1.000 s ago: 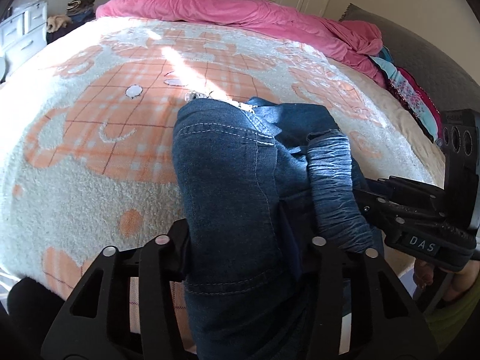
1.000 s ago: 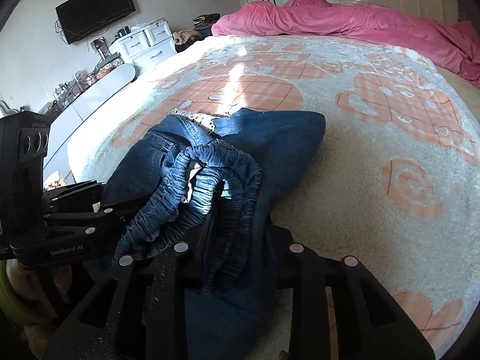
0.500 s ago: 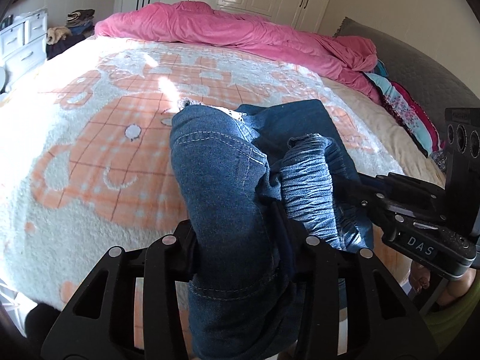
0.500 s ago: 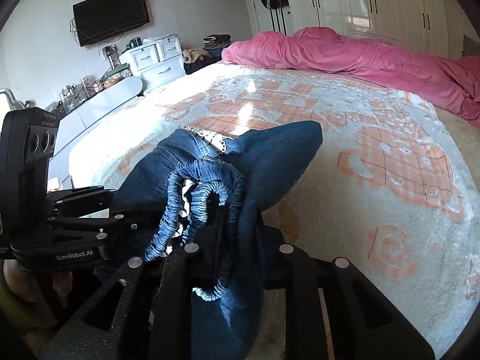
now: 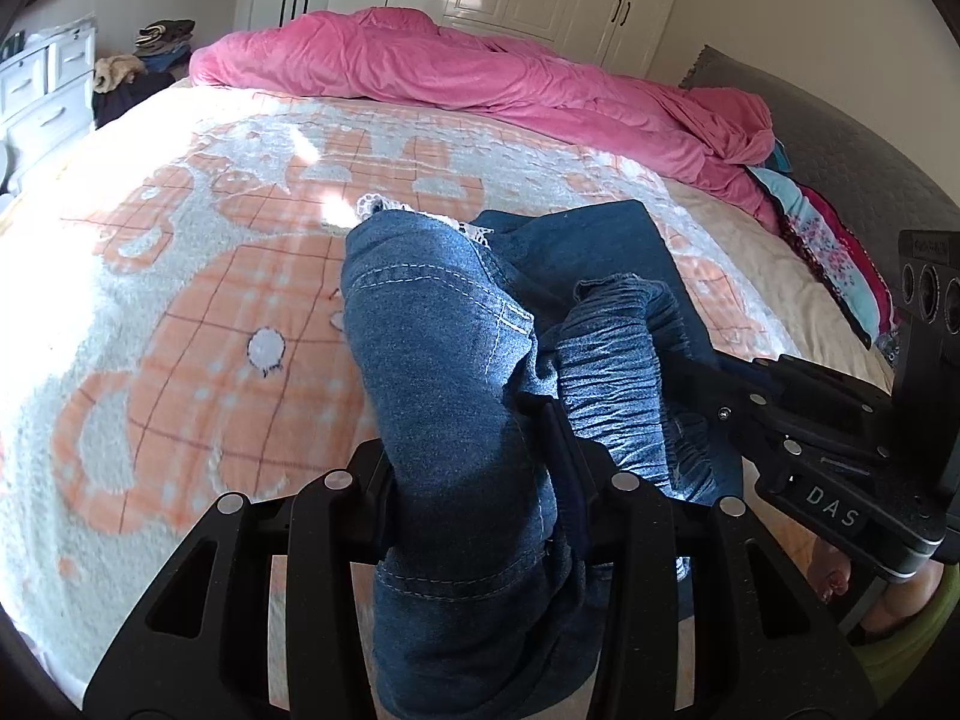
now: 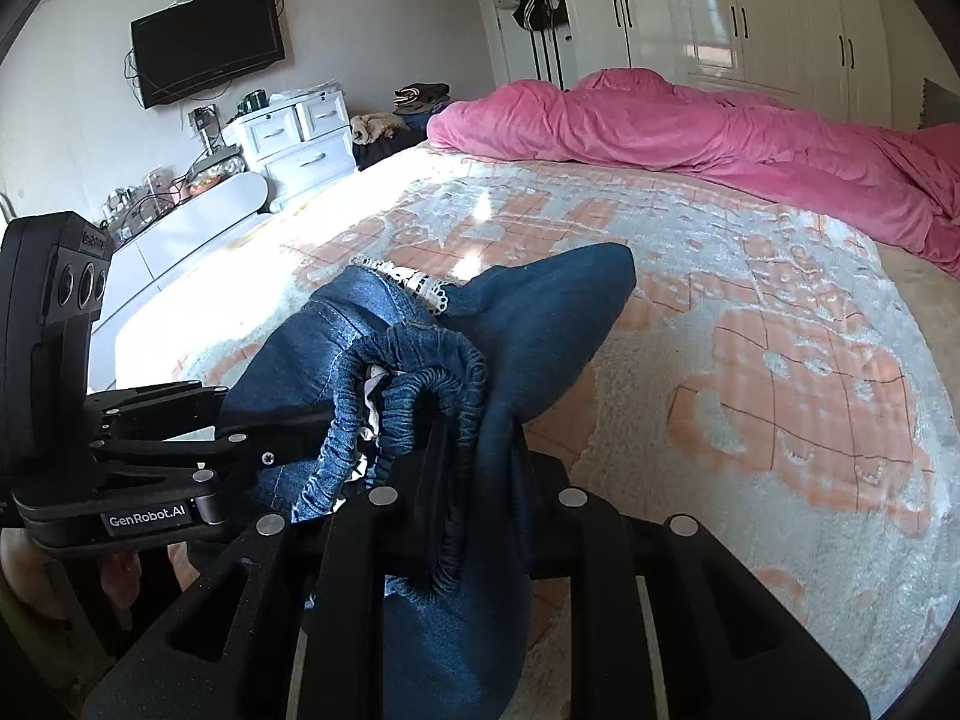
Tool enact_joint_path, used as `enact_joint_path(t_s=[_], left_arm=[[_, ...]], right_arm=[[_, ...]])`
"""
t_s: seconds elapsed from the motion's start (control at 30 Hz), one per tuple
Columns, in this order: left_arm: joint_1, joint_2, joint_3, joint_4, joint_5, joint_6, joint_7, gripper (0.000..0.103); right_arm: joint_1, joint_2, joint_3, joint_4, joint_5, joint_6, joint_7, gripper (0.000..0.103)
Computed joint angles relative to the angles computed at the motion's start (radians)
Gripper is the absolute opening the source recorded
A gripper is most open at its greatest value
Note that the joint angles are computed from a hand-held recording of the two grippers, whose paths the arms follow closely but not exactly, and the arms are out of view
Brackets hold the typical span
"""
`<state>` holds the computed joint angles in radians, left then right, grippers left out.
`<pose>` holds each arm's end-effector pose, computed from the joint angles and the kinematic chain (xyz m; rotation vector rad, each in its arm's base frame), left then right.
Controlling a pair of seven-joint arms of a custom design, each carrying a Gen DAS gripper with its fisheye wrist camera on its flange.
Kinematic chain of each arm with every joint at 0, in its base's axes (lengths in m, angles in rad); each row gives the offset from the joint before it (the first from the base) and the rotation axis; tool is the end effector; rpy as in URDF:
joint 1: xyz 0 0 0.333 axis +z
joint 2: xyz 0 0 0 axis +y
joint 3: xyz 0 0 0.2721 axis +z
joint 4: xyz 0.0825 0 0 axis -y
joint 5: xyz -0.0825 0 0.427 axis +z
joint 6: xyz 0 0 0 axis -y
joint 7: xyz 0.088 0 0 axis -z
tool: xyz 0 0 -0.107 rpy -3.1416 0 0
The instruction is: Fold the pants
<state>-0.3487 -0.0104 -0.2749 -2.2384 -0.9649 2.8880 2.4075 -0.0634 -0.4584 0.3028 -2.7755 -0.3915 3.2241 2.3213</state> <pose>0.5052 -0.3044 0.3598 -1.3061 2.4636 -1.1429 0.4387 0.1362 0.3687 -1.5925 1.7134 -0.6321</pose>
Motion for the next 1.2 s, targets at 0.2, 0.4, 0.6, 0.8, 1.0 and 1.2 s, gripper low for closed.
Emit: enact_joint_path(t_s=[0.2,0.4,0.6,0.8,1.0,1.2], left_arm=[[0.011,0.066,-0.009,0.06,0.097,0.013,-0.059,0.033],[0.031,0.116,-0.029,0.1,0.158,0.027,-0.096,0.033],[0.048,0.165,-0.036,0.133,0.233,0.007,-0.16,0.033],[0.072,0.189,-0.049,0.133,0.261,0.013,-0.187,0.036],[0.084,0.206,-0.055,0.129,0.289,0.018,-0.212,0.044],[0.106,0.225,-0.074,0.134,0.26,0.022,-0.181,0.049]], right_arm=[[-0.061,0.056,0.035,0.05,-0.015,0.003,0.002,0.017],[-0.096,0.097,0.05,0.081,-0.025,-0.002,0.004,0.017],[-0.104,0.137,0.042,0.099,-0.059,-0.034,0.038,0.017],[-0.174,0.152,0.101,0.11,-0.148,-0.11,0.145,0.021],[-0.172,0.169,0.085,0.121,-0.239,-0.189,0.246,0.044],[-0.113,0.195,0.015,0.137,-0.304,-0.221,0.297,0.046]])
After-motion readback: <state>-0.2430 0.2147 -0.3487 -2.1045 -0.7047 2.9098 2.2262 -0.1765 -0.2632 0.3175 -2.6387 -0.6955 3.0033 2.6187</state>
